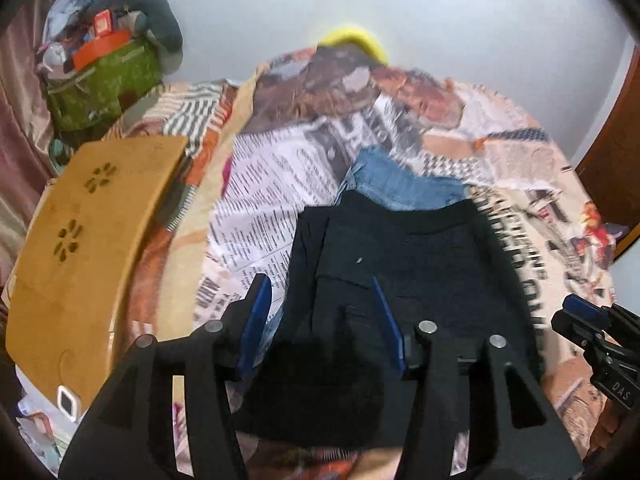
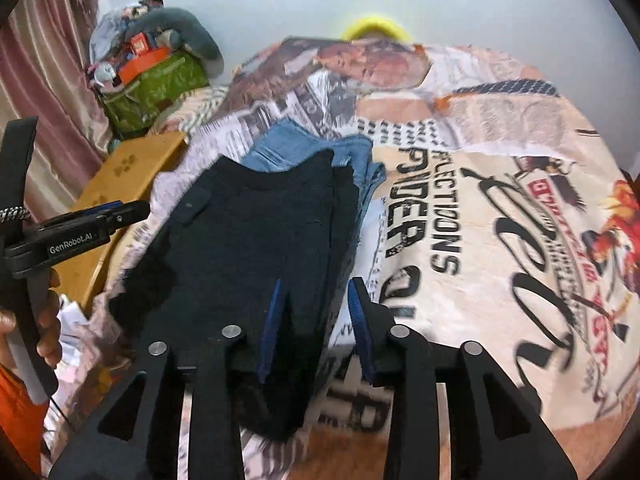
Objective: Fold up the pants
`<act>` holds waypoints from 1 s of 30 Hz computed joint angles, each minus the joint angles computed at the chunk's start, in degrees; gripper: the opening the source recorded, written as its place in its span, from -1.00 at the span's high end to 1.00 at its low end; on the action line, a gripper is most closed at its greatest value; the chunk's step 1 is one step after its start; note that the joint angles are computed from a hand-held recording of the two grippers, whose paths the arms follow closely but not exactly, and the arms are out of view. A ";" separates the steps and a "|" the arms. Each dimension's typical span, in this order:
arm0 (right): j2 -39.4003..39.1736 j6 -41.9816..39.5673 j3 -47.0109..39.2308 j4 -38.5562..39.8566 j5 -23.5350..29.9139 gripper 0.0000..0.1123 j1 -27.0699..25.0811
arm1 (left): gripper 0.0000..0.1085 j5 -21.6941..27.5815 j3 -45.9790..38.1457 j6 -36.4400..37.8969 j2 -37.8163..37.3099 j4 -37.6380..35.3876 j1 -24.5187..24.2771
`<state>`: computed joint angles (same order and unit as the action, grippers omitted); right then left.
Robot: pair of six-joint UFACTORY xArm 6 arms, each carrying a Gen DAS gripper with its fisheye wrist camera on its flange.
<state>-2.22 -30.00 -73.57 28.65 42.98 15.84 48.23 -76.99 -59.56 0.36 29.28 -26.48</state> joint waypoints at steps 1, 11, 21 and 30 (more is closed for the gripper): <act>-1.23 -0.34 0.57 0.55 -0.07 0.42 -0.25 | 0.06 0.65 0.32 -0.68 -1.65 1.10 -0.89; -20.16 -6.36 7.25 11.73 1.21 0.42 -2.87 | 0.06 12.74 -1.85 -6.66 -14.13 14.42 -15.64; -40.95 -13.59 15.55 19.79 0.15 0.42 -3.75 | 0.06 34.83 -9.57 -14.44 -17.30 36.26 -41.84; -53.64 -14.13 22.52 19.84 -3.38 0.42 -2.90 | 0.01 50.38 -14.76 -17.65 -12.50 49.50 -59.89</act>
